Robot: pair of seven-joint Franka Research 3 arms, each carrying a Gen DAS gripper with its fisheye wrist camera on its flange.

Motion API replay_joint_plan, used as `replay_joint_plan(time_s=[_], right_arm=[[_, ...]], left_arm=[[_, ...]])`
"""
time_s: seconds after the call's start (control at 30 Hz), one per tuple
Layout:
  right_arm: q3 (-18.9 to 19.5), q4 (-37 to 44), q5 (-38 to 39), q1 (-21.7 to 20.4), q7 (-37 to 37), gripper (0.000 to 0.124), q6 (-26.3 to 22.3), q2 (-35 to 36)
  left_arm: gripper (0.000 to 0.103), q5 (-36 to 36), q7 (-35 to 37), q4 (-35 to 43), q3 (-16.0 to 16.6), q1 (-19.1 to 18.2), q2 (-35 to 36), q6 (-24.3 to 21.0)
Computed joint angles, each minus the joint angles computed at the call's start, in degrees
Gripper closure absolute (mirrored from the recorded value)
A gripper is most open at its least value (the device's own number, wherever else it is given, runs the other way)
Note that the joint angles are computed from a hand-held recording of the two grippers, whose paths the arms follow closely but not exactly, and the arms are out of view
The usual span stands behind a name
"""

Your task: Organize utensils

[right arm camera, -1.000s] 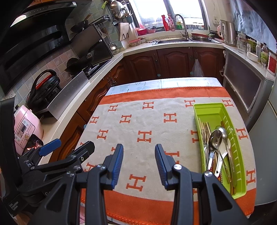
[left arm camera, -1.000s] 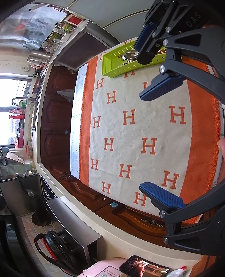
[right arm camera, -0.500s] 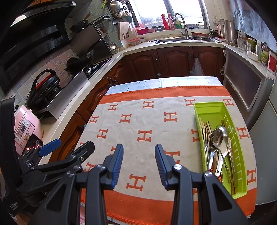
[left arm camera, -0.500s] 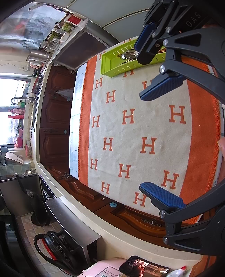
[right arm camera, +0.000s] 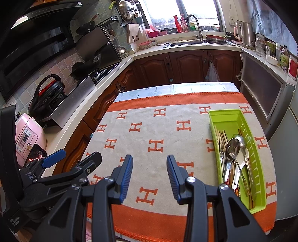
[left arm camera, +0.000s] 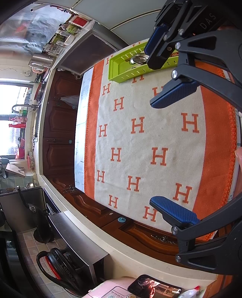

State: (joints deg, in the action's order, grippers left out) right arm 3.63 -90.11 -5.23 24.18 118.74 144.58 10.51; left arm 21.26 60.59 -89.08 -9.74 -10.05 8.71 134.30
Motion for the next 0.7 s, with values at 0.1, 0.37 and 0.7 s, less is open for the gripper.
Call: replay_joint_plan(time_s=[0.1,0.37,0.7], right_arm=[[0.0,0.0,0.1,0.0,0.0,0.086,0.0,0.0],[0.0,0.1,0.1,0.0,0.0,0.086,-0.1,0.1],[0.0,-0.9,0.1,0.1,0.3,0.086,0.5,-0.2]], left_arm=[[0.009,0.1,0.0,0.0,0.0,0.0,0.0,-0.1],[0.009,0.2,-0.1,-0.4,0.0,0.0,-0.2,0.3],[0.009,0.2,0.0,-0.6,0.0,0.1,-0.3,0.3]])
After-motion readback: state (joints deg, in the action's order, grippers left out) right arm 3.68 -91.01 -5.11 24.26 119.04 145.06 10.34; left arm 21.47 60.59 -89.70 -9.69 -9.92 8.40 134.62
